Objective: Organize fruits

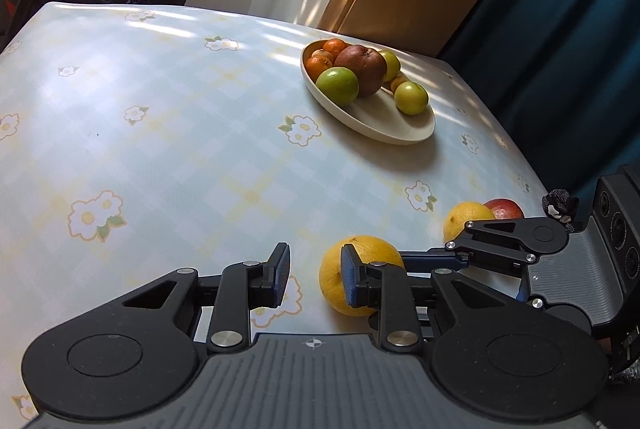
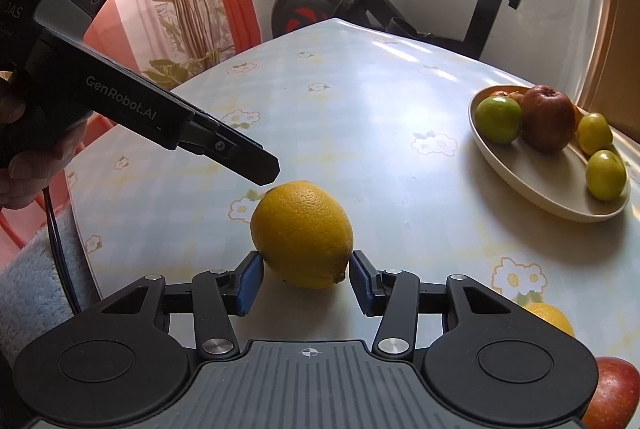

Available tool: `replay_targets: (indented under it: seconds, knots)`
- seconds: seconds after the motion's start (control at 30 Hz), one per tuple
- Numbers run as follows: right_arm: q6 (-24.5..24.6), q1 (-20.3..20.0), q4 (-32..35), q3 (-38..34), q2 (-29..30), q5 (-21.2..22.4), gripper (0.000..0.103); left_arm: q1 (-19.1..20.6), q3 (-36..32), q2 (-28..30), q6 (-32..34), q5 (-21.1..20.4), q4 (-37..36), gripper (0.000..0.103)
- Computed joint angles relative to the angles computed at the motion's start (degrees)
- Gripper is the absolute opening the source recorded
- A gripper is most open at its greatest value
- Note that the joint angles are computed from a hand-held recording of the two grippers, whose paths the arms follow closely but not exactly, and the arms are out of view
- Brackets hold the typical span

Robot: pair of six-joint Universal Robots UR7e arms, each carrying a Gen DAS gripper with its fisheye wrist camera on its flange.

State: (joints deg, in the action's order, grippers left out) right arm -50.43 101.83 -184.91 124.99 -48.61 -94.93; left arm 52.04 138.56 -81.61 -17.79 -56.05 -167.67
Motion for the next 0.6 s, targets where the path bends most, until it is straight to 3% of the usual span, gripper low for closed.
replay_targets:
  seconds: [0.6]
  knots:
    - [0.5,-0.6,0.7,-0.2,-0.2,0.7,0.044,2.7,-0.7,1.3,1.6,-7.1,-3.0,0.029]
